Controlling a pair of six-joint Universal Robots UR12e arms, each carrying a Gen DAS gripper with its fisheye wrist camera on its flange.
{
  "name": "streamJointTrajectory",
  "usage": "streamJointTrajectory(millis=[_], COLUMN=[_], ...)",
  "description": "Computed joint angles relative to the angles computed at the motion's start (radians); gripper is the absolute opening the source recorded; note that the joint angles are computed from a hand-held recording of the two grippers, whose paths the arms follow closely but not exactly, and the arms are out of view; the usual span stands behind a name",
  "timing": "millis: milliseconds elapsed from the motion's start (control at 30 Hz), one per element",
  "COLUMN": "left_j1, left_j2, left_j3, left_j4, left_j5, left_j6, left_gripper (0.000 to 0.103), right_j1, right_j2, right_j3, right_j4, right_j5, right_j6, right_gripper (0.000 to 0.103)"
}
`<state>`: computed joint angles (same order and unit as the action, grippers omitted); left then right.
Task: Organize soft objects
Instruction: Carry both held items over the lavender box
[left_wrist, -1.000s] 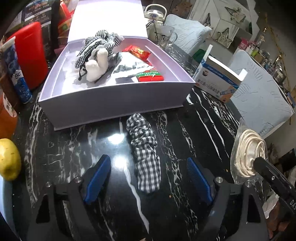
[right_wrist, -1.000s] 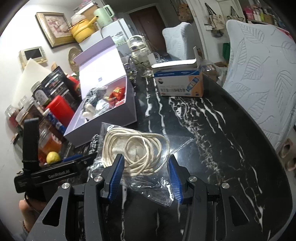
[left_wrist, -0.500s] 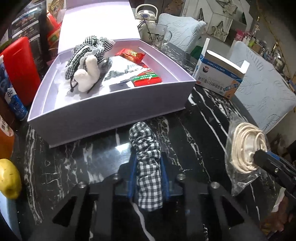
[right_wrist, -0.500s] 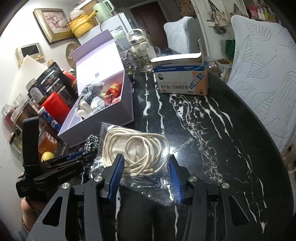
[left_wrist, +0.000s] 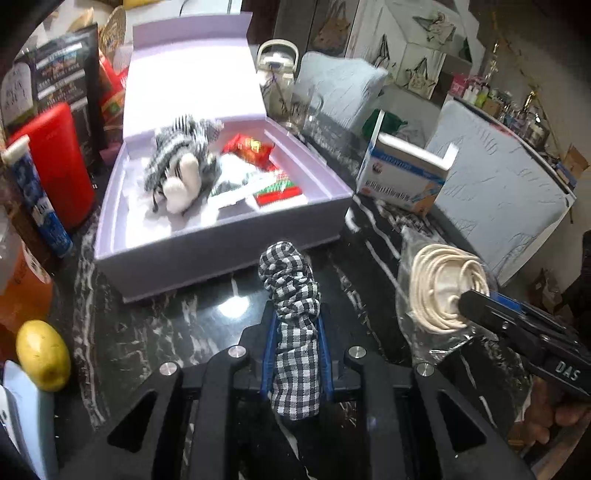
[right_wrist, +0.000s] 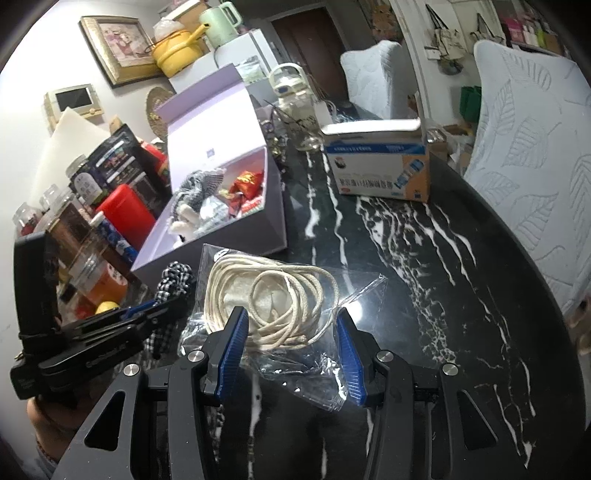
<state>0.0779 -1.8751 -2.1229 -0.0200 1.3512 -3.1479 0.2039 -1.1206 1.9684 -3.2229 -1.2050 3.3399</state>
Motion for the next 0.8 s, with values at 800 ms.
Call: streamJointTrajectory(millis=[800], left_j1=[0.046], left_j2=[0.039], left_j3=[0.072], left_j4=[0.254], left_j5=[-0.047], left_j6=[0.06], left_gripper=[0.02], right_j1=[0.018], right_j2=[-0.003], right_j3=[-0.186], right_j4=[-0.07], right_j5=[0.1], right_j6=[-0.091], right_gripper=[0.047])
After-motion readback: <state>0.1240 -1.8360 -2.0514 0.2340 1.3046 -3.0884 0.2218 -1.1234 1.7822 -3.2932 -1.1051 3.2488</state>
